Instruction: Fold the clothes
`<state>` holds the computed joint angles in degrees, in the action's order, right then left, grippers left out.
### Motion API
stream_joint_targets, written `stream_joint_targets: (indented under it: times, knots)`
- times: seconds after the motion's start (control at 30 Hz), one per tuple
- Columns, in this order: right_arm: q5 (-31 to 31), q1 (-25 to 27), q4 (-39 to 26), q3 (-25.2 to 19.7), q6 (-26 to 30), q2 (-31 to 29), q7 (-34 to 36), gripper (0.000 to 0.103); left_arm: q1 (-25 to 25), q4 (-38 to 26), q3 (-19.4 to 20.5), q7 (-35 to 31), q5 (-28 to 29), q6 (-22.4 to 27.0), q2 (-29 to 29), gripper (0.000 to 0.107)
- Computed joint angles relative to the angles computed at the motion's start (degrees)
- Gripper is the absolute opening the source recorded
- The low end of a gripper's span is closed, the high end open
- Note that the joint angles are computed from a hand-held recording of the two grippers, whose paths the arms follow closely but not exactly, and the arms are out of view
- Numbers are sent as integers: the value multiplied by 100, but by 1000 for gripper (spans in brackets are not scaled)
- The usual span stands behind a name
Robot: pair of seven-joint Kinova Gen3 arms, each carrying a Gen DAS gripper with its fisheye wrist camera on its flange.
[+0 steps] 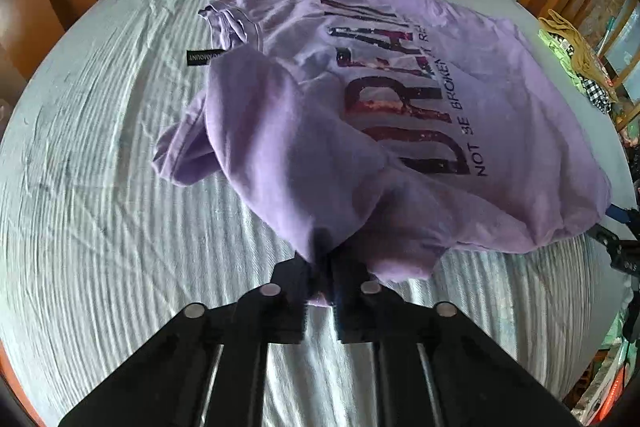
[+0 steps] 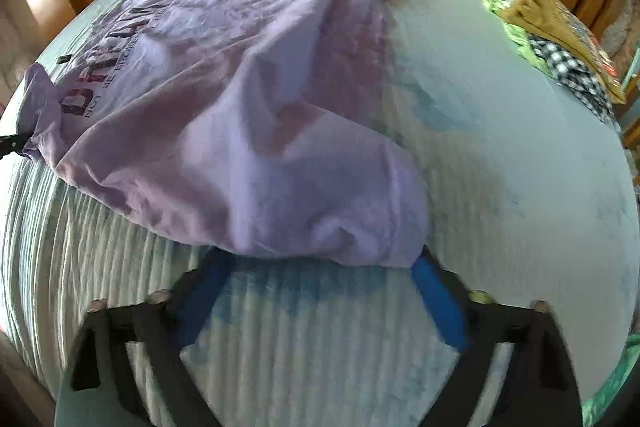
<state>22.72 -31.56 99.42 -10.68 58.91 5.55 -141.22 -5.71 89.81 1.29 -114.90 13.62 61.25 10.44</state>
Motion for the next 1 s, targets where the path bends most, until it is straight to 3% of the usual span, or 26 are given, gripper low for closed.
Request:
stream_joint_targets:
  times: [0.03, 0.07, 0.27, 0.33, 0.4, 0.43, 0.5, 0.53, 0.57, 0.63, 0.7, 0.77, 0.8, 1.0]
  knots:
    - [44, -58, -40, 29, 22, -6, -80, 13, -57, 19, -11, -65, 76, 74, -82, 6]
    - [-5, -9, -66, 2, 31, -42, -122, 2, -114, 38, -30, -140, 156, 149, -164, 6]
    - [-198, 128, 109, -163, 191, -768, -543, 2, -694, 221, -389, -1017, 941, 1090, -672, 6]
    - [-524, 157, 73, -85, 406, -827, -348, 1, -763, 287, -409, -1225, 980, 1452, -727, 6]
    - [-569, 296, -47, -223, 799, -705, -265, 2, -628, 344, -359, -1305, 734, 1513, -724, 9]
    - [-451, 305, -43, -288, 942, -648, -323, 6, -553, 339, -344, -1224, 636, 1463, -678, 13]
    - [-467, 327, 43, -250, 947, -668, -384, 34, -447, 294, -363, -1033, 517, 1388, -619, 23]
    - [-498, 347, 115, -242, 838, -732, -401, 57, -507, 280, -357, -1028, 580, 1362, -636, 32]
    - [-508, 359, 168, -250, 753, -778, -409, 63, -538, 265, -385, -1043, 646, 1334, -653, 37]
    - [-422, 325, 198, -328, 682, -780, -374, 63, -595, 237, -430, -1117, 710, 1222, -704, 55]
    - [-357, 292, 206, -367, 578, -723, -295, 66, -581, 213, -429, -1067, 584, 1069, -678, 55]
    - [-354, 282, 197, -348, 507, -661, -204, 82, -546, 198, -408, -961, 404, 979, -591, 55]
    - [-314, 261, 184, -353, 462, -592, -209, 85, -547, 197, -404, -940, 363, 964, -541, 55]
    - [-218, 111, 81, -284, 377, -317, -69, 88, -436, 305, -276, -745, 143, 948, -288, 56]
